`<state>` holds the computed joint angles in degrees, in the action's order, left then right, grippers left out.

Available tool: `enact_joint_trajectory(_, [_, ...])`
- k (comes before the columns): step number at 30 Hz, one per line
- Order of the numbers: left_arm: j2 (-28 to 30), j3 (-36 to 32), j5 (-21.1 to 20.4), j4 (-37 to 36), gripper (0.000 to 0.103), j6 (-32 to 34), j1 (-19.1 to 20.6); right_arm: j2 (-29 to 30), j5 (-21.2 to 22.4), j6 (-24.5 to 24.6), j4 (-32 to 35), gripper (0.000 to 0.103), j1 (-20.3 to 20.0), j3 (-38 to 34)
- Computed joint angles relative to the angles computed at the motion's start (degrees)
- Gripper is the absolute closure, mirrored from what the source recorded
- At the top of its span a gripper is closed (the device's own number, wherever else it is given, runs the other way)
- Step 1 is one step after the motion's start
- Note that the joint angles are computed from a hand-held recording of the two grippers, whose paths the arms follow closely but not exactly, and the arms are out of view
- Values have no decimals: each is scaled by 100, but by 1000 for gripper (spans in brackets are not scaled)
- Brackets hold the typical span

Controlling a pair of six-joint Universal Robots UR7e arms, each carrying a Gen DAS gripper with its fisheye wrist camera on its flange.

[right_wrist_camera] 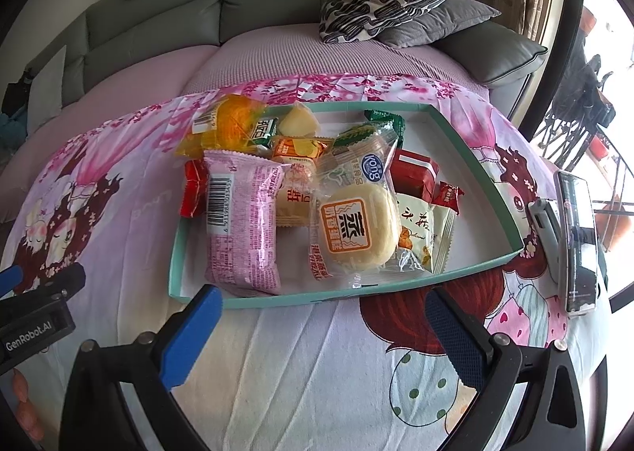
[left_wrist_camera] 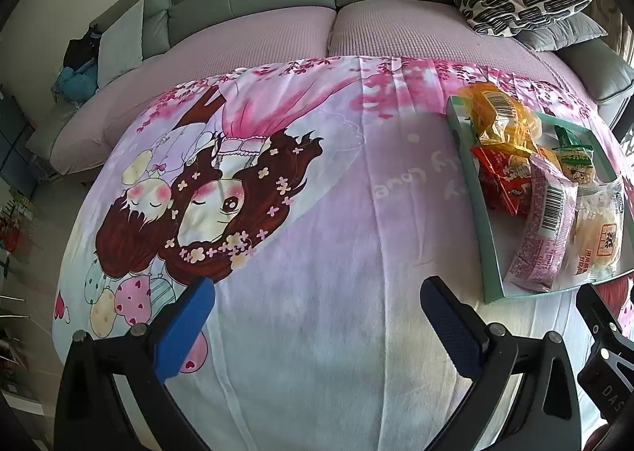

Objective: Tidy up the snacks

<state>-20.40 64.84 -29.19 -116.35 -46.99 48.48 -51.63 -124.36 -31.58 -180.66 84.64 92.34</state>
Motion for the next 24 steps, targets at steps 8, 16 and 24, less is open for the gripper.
enact_joint_trajectory(8, [7, -12, -7, 6, 0, -1, 6, 1, -12, 27, 20, 0, -1, -6])
enact_joint_trajectory(16, [7, -13, -25, 18, 0, -27, 16, 4, -18, 63, 54, 0, -1, -13])
enact_joint_trajectory(24, [-8, 15, -38, -72, 0, -10, 18, 15, -15, 87, 90, 0, -2, -33])
